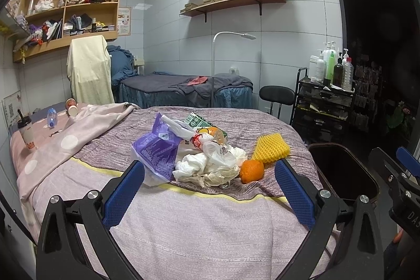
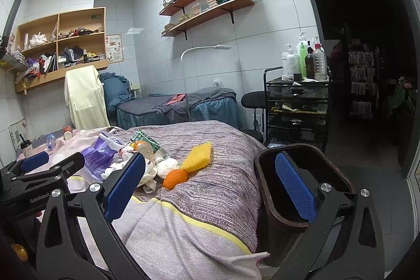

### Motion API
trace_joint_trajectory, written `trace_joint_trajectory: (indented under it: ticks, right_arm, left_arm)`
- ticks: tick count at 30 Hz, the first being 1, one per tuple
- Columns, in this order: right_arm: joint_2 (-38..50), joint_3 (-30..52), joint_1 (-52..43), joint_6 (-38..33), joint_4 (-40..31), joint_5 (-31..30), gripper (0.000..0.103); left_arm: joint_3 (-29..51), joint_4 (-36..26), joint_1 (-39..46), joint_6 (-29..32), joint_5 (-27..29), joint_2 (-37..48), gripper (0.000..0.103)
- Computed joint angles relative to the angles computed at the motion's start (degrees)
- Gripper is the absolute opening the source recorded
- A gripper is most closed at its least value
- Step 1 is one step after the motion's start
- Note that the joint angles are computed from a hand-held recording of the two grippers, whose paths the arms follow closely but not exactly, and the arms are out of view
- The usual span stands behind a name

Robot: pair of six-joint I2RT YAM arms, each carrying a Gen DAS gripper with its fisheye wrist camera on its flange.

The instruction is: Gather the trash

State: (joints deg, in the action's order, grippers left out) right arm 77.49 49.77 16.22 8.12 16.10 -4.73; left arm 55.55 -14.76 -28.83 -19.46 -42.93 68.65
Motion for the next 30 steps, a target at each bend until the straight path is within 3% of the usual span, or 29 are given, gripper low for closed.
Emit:
trace_joint_trajectory:
  ticks: [30]
  right_arm:
    - [-0.5, 0.6, 0.1, 0.2, -1.5, 0.1, 0.098]
  left_arm:
    - [0.6, -1.1, 0.1, -0.1, 0.6, 0.3, 0.097]
